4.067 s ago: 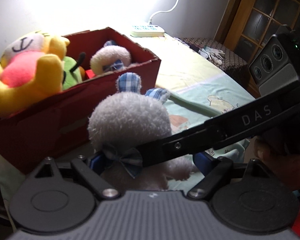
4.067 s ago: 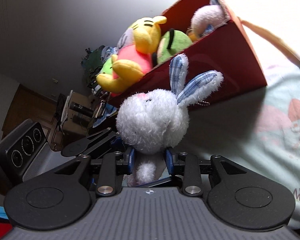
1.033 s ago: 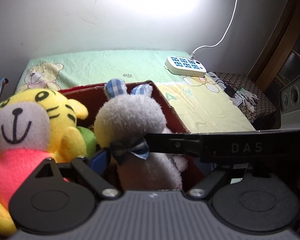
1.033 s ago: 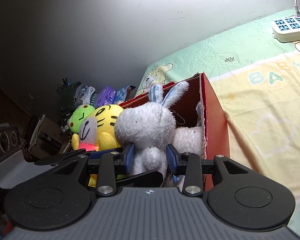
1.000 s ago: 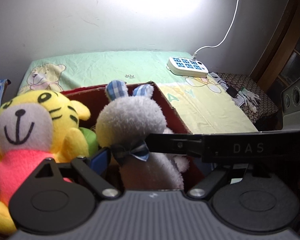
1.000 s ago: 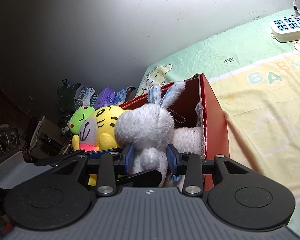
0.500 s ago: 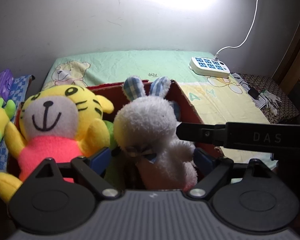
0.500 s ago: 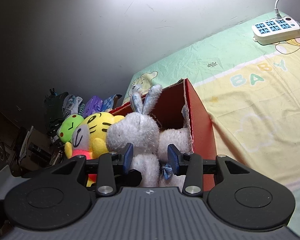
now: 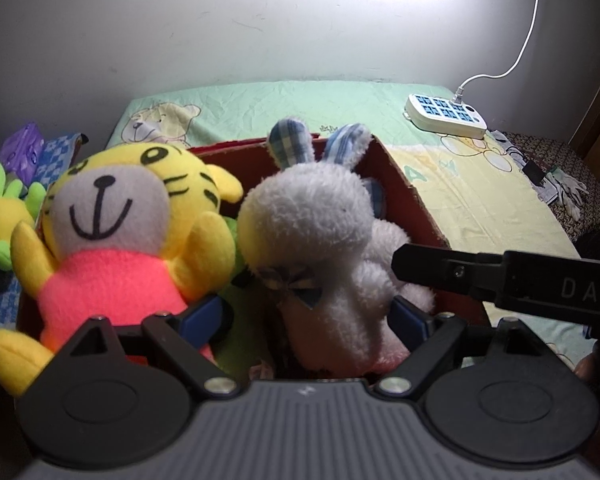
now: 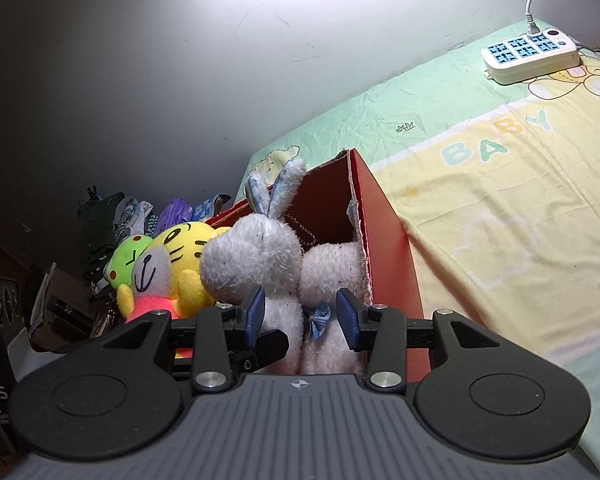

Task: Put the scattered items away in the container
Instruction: 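Open the right gripper and release the white bunny plush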

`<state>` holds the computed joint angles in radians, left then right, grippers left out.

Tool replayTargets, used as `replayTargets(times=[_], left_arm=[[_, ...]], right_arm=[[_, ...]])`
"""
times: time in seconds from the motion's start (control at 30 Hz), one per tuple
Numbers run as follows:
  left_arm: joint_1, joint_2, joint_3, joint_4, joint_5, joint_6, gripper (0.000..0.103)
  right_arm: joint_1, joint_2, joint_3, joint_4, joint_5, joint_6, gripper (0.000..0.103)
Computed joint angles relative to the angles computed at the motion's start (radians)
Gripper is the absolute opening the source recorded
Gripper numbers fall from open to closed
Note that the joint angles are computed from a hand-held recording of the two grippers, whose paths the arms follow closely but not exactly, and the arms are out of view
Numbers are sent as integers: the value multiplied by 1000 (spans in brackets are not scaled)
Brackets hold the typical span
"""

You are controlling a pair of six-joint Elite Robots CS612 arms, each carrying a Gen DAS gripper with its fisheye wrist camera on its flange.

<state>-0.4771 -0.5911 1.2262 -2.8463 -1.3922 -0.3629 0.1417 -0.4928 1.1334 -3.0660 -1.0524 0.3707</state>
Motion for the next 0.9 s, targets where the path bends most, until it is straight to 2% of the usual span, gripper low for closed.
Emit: replayTargets(times=[0.3,0.57,0.9], left_arm=[[-15,14,-24,57,60,37,89],[-15,18,-34,78,56,50,89],[-16,23,-47,106,53,45,89]], right_arm=[[14,-5,21,-48,-81,-18,41],[13,2,28,-91,-87,34,36],[24,3,34,-123,-135,2,36]])
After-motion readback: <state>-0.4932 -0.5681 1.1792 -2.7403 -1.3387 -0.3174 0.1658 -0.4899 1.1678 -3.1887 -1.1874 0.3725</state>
